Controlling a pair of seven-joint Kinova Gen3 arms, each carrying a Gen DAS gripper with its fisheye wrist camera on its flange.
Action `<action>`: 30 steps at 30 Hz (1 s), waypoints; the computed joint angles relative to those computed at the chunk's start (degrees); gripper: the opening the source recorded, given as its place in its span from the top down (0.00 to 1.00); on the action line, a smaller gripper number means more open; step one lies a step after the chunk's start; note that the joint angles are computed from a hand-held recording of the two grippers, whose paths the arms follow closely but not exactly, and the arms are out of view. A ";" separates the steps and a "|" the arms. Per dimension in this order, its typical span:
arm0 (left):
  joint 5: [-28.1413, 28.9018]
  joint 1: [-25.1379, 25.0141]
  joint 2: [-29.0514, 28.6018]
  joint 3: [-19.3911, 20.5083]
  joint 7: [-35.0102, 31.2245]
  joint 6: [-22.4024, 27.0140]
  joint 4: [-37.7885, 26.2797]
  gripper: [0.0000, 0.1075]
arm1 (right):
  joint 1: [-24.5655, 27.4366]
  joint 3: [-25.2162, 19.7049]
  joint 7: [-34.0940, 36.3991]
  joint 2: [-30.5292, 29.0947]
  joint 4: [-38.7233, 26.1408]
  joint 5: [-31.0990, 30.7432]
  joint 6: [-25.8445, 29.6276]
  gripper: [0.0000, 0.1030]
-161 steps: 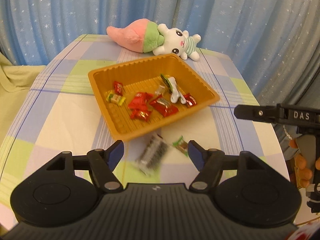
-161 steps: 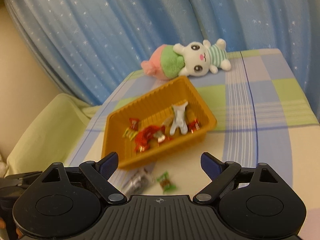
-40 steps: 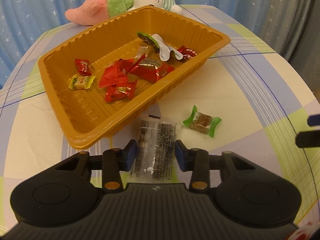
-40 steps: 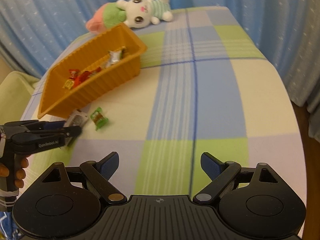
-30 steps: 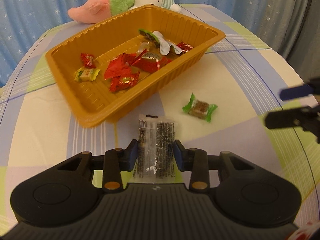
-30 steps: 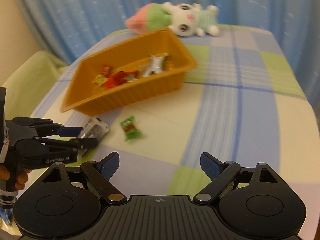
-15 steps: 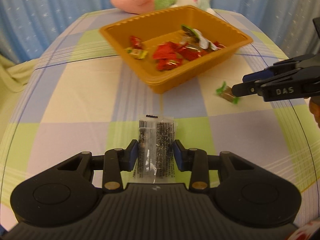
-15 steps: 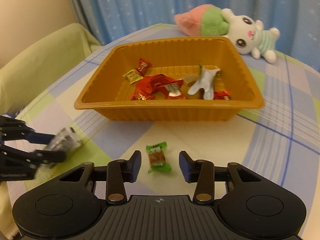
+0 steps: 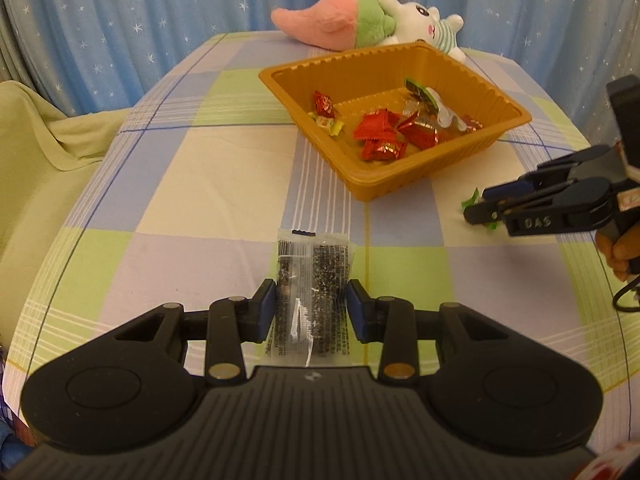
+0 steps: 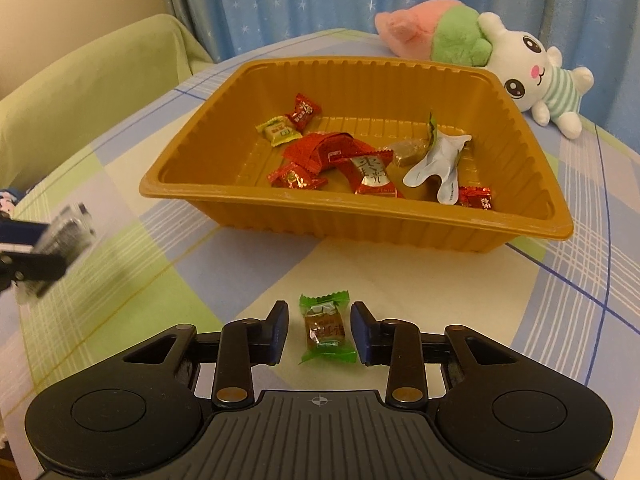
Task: Organize snacks
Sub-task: 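Close the right gripper on the green-wrapped brown candy while the left holds the packet, then carry the packet and green candy over the orange tray with both grippers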
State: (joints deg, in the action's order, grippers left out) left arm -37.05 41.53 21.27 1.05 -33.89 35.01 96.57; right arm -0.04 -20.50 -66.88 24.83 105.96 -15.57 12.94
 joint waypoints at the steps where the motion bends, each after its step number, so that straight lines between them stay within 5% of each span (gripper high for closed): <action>1: -0.16 0.11 -0.14 -0.06 0.12 -0.05 -0.01 0.68 | -0.50 0.52 -0.20 0.05 -0.02 0.20 0.08 0.71; 8: -1.32 0.33 -1.14 0.14 0.68 -0.25 -0.25 0.68 | 0.14 -0.22 -0.22 -0.89 1.49 0.15 -0.99 0.80; 19: -0.95 -0.65 -1.39 0.69 -0.95 -1.61 -3.40 0.68 | 17.05 -18.01 8.05 -4.88 4.86 -11.82 -2.48 0.80; 26: 2.15 -1.69 1.40 0.46 -4.27 -1.30 -9.25 0.68 | 22.62 -23.64 12.37 -5.83 3.72 -18.29 -3.79 0.80; 30: 4.12 -1.70 3.75 -0.52 -5.70 -0.61 -13.38 0.68 | 21.63 -22.55 11.86 -5.70 2.17 -18.74 -4.19 0.80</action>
